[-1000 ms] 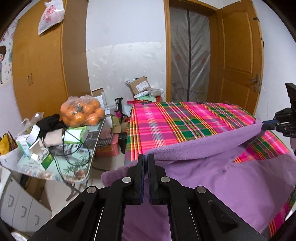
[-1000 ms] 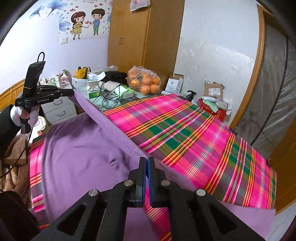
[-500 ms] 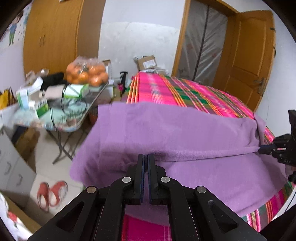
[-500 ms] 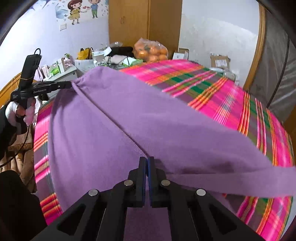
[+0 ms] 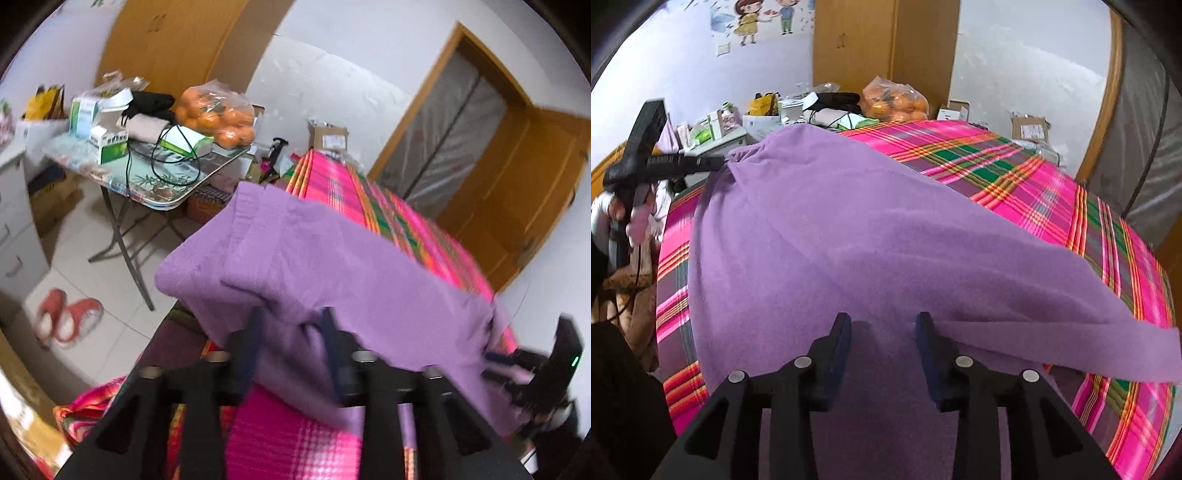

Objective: Fold clothes

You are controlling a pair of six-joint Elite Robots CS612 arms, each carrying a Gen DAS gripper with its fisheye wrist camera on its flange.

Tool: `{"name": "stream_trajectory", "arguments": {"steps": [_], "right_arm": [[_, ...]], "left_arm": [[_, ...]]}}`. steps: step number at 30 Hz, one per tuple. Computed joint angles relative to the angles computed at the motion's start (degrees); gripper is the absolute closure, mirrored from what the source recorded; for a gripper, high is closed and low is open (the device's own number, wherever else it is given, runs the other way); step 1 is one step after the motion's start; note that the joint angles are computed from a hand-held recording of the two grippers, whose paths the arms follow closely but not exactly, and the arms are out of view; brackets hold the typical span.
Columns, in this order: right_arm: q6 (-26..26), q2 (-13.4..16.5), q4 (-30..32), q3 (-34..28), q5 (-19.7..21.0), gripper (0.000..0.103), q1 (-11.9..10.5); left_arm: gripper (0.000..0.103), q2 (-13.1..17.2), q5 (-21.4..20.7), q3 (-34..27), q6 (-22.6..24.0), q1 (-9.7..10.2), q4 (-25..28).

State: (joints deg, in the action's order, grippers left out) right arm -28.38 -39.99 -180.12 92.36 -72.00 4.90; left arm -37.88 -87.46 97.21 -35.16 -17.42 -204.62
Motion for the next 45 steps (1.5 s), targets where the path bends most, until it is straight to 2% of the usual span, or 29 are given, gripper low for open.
{"name": "stream_trajectory", "arguments": {"steps": [8,17,18,19,20,21,23,25,33,37,45], "right_arm": [[-3.12,0.91,0.70,-1.86,-1.14,0.065,0.91],[-7.72,1.75,1.05,-3.45,-3.30,0.066,1.96],[-7.97,1.85,0.97,-3.63,-3.61,0.067,2.07],[-8.07,1.92,1.01,-3.78,-3.74,0.076,2.16],[-8.16,1.94,1.42,-3.92,-3.71,0.084,2.23],[-8.24,1.95,1.85,-4.06,-3.67,0.096,2.29],[-8.35,1.99,1.60,-4.12,-4.59,0.099,2.55],[-7.79,1.84,2.25,-4.27,-4.67,0.100,2.53],[-5.73,-1.09,0.69,-2.70,-0.75,0.100,1.83],[-7.26,-2.96,1.93,-1.01,4.18,0.100,1.66],[-12.37,-1.93,12.52,-1.56,6.78,0.101,3.19]], "left_arm": [[0.056,1.56,-2.68,-3.64,-9.12,1.39,3.46],[0.056,1.92,-1.54,-5.36,-8.63,1.16,6.69],[0.056,1.87,-1.80,-5.42,-8.33,1.19,6.85],[0.056,1.78,-1.67,-5.40,-8.21,1.17,7.05],[0.062,1.68,-1.52,-5.38,-8.09,1.16,7.28],[0.075,1.56,-1.27,-5.38,-7.95,1.19,7.70],[0.090,1.34,-0.86,-5.39,-7.72,1.27,8.36],[0.094,1.22,-1.20,-5.22,-7.75,1.47,6.94],[0.098,0.13,-0.31,-5.39,-5.08,2.01,1.72],[0.098,-0.05,-0.32,-5.23,-4.86,2.83,-0.26],[0.098,1.88,-2.46,-4.91,-8.16,4.45,4.50]]}}
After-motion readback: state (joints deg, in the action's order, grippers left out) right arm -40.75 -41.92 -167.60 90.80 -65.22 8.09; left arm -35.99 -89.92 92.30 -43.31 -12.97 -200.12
